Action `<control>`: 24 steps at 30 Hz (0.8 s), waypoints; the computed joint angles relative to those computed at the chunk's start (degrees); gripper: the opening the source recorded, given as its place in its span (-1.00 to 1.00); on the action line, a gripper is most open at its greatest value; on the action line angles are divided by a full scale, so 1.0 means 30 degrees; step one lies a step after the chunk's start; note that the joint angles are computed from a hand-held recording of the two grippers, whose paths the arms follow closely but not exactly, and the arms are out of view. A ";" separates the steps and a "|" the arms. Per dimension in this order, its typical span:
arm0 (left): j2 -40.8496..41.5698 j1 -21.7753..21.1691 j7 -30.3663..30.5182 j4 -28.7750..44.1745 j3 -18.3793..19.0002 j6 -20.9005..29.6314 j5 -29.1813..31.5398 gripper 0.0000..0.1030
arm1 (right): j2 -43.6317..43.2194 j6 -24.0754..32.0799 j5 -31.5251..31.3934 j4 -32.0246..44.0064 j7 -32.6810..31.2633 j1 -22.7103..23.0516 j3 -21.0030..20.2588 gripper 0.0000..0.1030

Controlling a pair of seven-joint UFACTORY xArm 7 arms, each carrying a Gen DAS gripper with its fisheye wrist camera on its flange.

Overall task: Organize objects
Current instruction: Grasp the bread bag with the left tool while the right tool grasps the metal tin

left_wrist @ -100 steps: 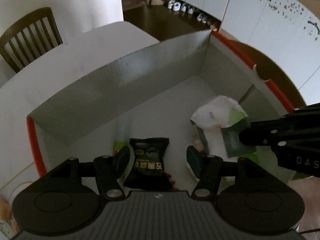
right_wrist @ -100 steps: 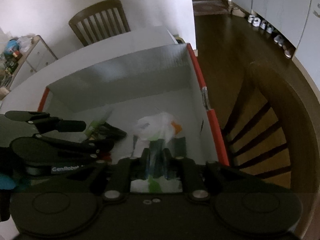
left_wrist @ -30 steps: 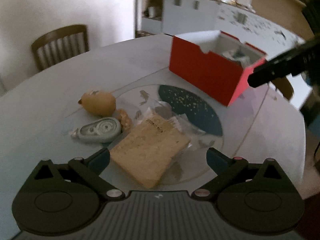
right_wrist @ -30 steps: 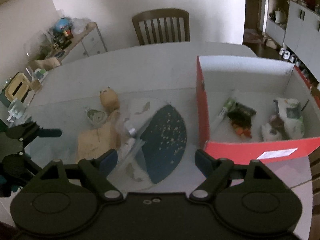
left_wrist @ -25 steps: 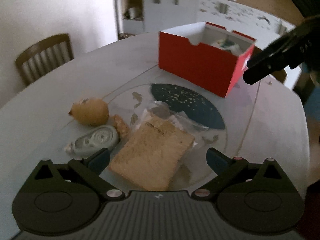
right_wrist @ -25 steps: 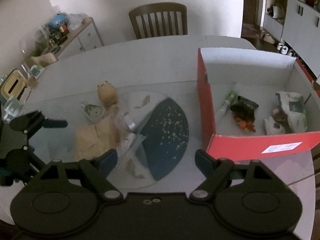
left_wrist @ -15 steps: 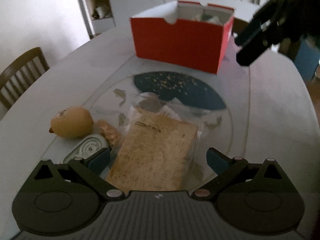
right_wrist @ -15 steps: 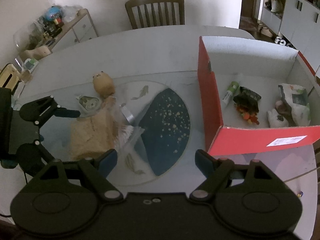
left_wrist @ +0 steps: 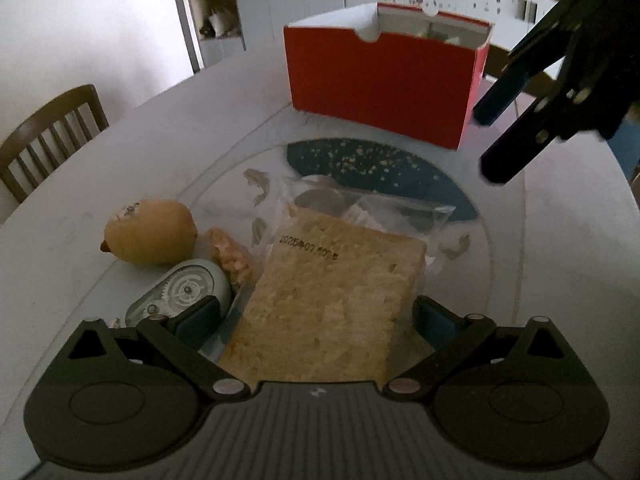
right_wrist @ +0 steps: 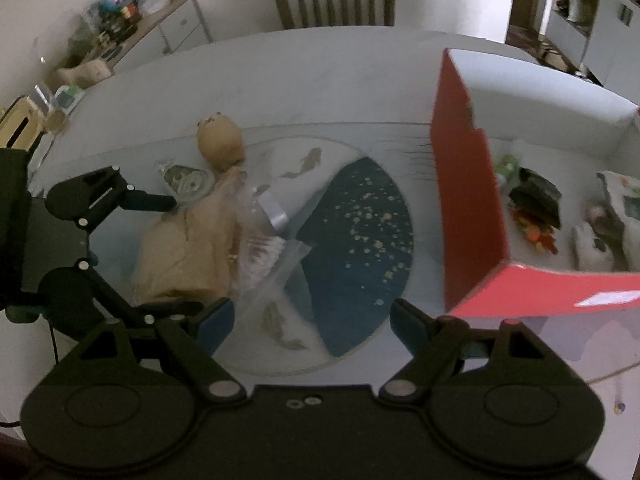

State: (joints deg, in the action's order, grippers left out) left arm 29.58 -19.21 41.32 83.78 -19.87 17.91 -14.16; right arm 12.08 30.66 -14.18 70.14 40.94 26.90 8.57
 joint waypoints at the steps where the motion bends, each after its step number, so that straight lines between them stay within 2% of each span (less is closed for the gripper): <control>1: -0.0080 0.0188 0.0143 -0.0135 -0.0194 -0.0067 -0.0211 0.83 | 0.0162 0.0005 0.0073 0.0135 -0.0196 -0.0039 0.0033 0.65; 2: -0.0147 0.0275 0.0175 -0.0247 -0.0278 -0.0137 -0.0369 0.75 | 0.0338 0.0071 0.0146 0.0306 -0.0392 -0.0065 0.0048 0.65; 6: -0.0493 0.0416 -0.0077 -0.0749 -0.0335 -0.0538 -0.0884 0.65 | 0.0806 0.0222 0.0615 0.0779 -0.1160 -0.0160 0.0073 0.65; 9: -0.0753 0.0482 -0.0616 -0.0987 -0.0247 -0.0511 -0.1153 0.61 | 0.1149 0.0430 0.0803 0.1199 -0.1760 -0.0130 0.0066 0.65; 14: -0.1784 0.1533 -0.1214 -0.1901 -0.0882 -0.0542 -0.3260 0.61 | 0.1909 0.0512 0.1193 0.2014 -0.2739 -0.0080 0.0076 0.65; 21: -0.3626 0.1388 -0.3858 -0.3667 0.0118 -0.1202 -0.4542 0.61 | 0.3505 0.0665 0.1800 0.3572 -0.4309 0.0163 0.0101 0.65; 24: -0.4038 0.1075 -0.4757 -0.4182 0.0627 -0.1572 -0.4084 0.61 | 0.4221 0.0749 0.1666 0.4395 -0.4613 0.0468 -0.0135 0.62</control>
State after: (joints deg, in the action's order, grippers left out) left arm 17.47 -15.99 27.04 71.23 -17.99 13.19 -26.42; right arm 24.74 32.91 -9.18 83.33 27.10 28.30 8.16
